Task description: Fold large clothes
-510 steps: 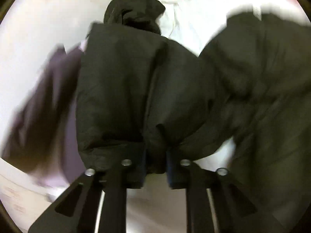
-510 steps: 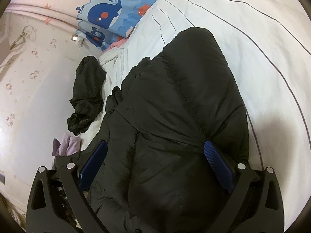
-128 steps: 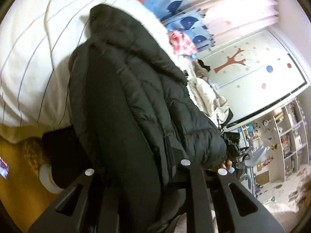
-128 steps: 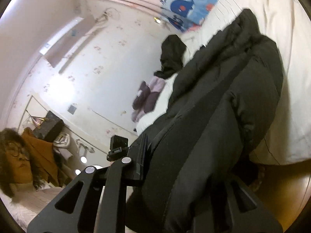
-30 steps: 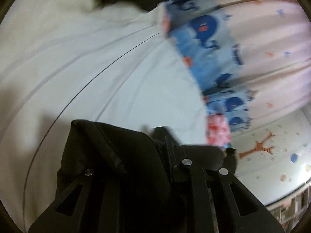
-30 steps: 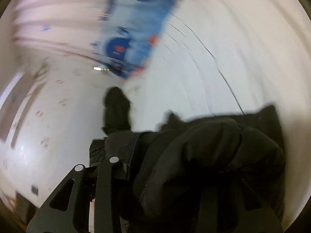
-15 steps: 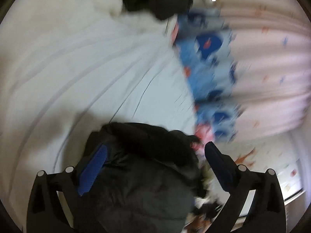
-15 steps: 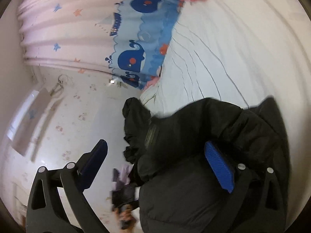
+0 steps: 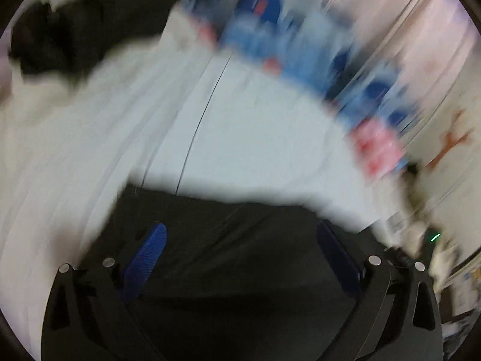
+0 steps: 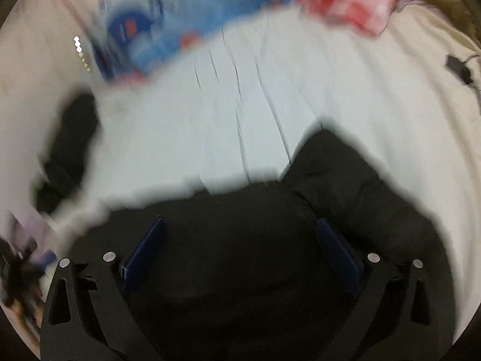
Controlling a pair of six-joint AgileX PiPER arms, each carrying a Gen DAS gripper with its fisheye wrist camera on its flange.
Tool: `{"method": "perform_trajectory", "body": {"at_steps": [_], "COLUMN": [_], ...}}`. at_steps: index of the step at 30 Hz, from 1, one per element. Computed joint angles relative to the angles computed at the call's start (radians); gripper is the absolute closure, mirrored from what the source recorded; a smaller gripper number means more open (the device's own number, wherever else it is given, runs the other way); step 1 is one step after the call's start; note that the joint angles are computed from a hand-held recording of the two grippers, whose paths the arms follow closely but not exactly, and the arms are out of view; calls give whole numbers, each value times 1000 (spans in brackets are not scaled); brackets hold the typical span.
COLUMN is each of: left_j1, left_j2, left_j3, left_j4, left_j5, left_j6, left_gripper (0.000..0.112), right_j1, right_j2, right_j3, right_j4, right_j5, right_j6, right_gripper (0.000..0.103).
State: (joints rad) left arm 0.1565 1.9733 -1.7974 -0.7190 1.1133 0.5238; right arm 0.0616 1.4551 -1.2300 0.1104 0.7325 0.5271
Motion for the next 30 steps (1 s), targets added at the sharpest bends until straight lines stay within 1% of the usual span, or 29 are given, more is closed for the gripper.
{"method": "perform_trajectory", "body": {"at_steps": [1, 2, 3, 4, 5, 6, 7, 8, 9, 10, 12, 13, 14, 15, 16, 17, 18, 19, 20, 21, 22, 24, 25, 26, 27, 28, 29, 30], "left_j1": [14, 37, 53, 71, 72, 66, 64, 60, 69, 69, 41, 4, -35, -63, -95, -123, -135, -131, -131, -145, -157, -178, -170, -162, -151, -152, -152, -165], "left_j2": [1, -30, -54, -67, -79, -90, -107, -122, -151, -185, -248, -256, -250, -230, -200, -158, -101, -72, -57, -53, -60, -86, -101, -110, -116, -117, -115, -103], "left_j3": [77, 171, 224, 253, 262, 253, 242, 228, 234, 245, 273, 262, 246, 224, 200, 181, 150, 141, 134, 131, 143, 189, 214, 239, 257, 266, 266, 252], "left_j4": [-54, -115, -143, -149, -123, -70, -26, -7, -24, -52, -72, -55, -25, 2, 54, 112, 130, 109, 104, 134, 161, 207, 200, 183, 162, 147, 138, 144], "left_j5": [-21, -73, -98, -96, -97, -99, -96, -94, -96, -116, -177, -211, -237, -250, -258, -264, -237, -220, -216, -222, -237, -285, -295, -309, -316, -324, -322, -323], "left_j6": [61, 138, 185, 213, 211, 184, 140, 98, 91, 104, 148, 144, 126, 105, 65, 25, -4, -18, -29, -45, -50, -39, -17, 7, 34, 45, 52, 38], "left_gripper": [16, 16, 16, 16, 16, 16, 17, 17, 17, 17, 17, 17, 17, 17, 17, 16, 16, 16, 16, 15, 15, 15, 15, 15, 15, 15, 15, 15], "right_j1": [10, 17, 30, 37, 42, 43, 48, 67, 81, 106, 183, 202, 231, 263, 282, 278, 247, 189, 125, 89, 75, 93, 106, 123, 128, 111, 82, 44], "right_j2": [-14, -39, -41, -36, -26, -13, -8, -15, -35, -57, -68, -57, -12, 51, 118, 151, 159, 145, 134, 134, 141, 164, 157, 121, 79, 58, 40, 33], "right_j3": [52, 93, 99, 97, 86, 57, 31, 5, 1, -3, -45, -67, -118, -179, -200, -184, -140, -88, -46, -24, -21, -74, -89, -69, -25, 2, 67, 106], "right_j4": [17, 32, 23, 16, 16, 8, -18, -74, -105, -160, -329, -366, -408, -454, -500, -507, -473, -407, -321, -252, -215, -231, -270, -342, -386, -390, -354, -279], "right_j5": [-69, -113, -121, -115, -96, -50, -11, 22, 18, 6, 14, 27, 67, 141, 180, 179, 138, 58, -7, -39, -44, 35, 69, 72, 44, 18, -47, -99], "right_j6": [-3, -13, -19, -28, -42, -43, -20, 43, 77, 124, 221, 226, 219, 209, 182, 160, 163, 166, 141, 93, 60, 23, 37, 92, 129, 127, 109, 51], "right_gripper": [7, 7, 7, 7, 7, 7, 7, 7, 7, 7, 7, 7, 7, 7, 7, 7, 7, 7, 7, 7, 7, 7, 7, 7, 7, 7, 7, 7]}}
